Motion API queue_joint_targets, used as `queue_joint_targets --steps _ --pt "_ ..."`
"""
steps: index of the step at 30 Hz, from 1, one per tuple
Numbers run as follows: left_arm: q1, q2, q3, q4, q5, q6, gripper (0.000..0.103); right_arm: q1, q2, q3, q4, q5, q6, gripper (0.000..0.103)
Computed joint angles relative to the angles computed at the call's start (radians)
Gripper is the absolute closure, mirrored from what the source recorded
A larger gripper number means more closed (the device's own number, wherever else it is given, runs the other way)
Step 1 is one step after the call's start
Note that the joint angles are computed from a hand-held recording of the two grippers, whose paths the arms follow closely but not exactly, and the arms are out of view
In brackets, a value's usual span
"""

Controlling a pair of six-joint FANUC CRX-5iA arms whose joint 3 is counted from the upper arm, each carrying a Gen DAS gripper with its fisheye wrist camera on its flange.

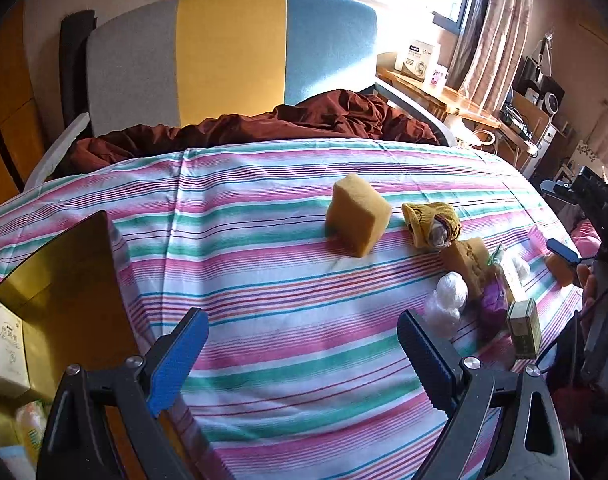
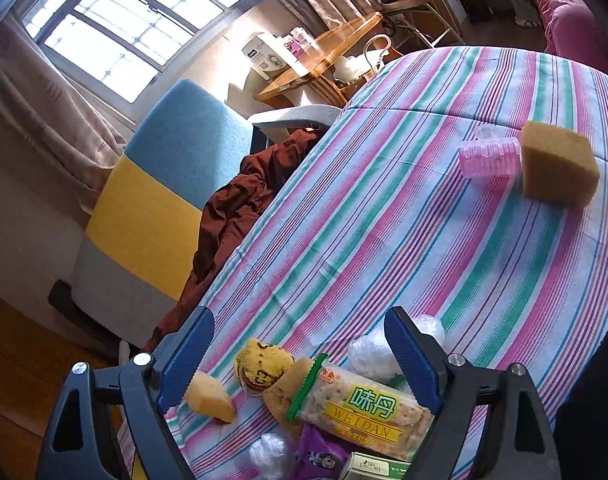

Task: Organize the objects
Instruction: 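Grasp the yellow sponge with the left gripper and lift it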

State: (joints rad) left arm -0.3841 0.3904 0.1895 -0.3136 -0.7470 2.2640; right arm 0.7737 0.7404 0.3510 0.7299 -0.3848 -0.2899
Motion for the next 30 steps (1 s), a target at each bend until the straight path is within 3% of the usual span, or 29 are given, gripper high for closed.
queue_joint_targets --steps 6,9,15,19,22,23,24,25,27,30 --pt "0.019 0.114 0.136 0.067 -0.004 -0.064 0.007 0.000 0.008 0.017 -0.029 0.033 0.054 0.014" --pt "0.030 0.178 0.213 0.104 -0.019 -0.083 0.007 0.004 0.019 0.051 -0.102 0.024 0.135 0.014" --pt "0.044 0.316 0.396 0.143 -0.093 -0.072 0.007 0.010 0.030 0.091 -0.191 0.012 0.243 0.014" --pt "0.044 0.418 0.549 0.130 -0.176 -0.057 0.007 0.008 0.029 0.087 -0.192 0.018 0.236 0.014" --pt "0.056 0.477 0.621 0.155 -0.210 -0.065 0.009 0.000 0.015 0.041 -0.106 0.051 0.135 0.014" --pt "0.059 0.491 0.637 0.156 -0.220 -0.064 0.019 -0.001 0.013 0.035 -0.091 0.053 0.116 0.014" --pt "0.066 0.500 0.639 0.173 -0.220 -0.074 0.042 -0.003 0.012 0.030 -0.086 0.055 0.105 0.014" --pt "0.078 0.496 0.610 0.220 -0.191 -0.095 0.049 -0.003 0.013 0.033 -0.097 0.051 0.111 0.014" --pt "0.090 0.457 0.517 0.265 -0.101 -0.105 0.054 0.001 0.020 0.058 -0.147 0.029 0.157 0.014" --pt "0.083 0.416 0.453 0.249 -0.059 -0.124 0.058 0.006 0.033 0.095 -0.203 -0.008 0.219 0.014"
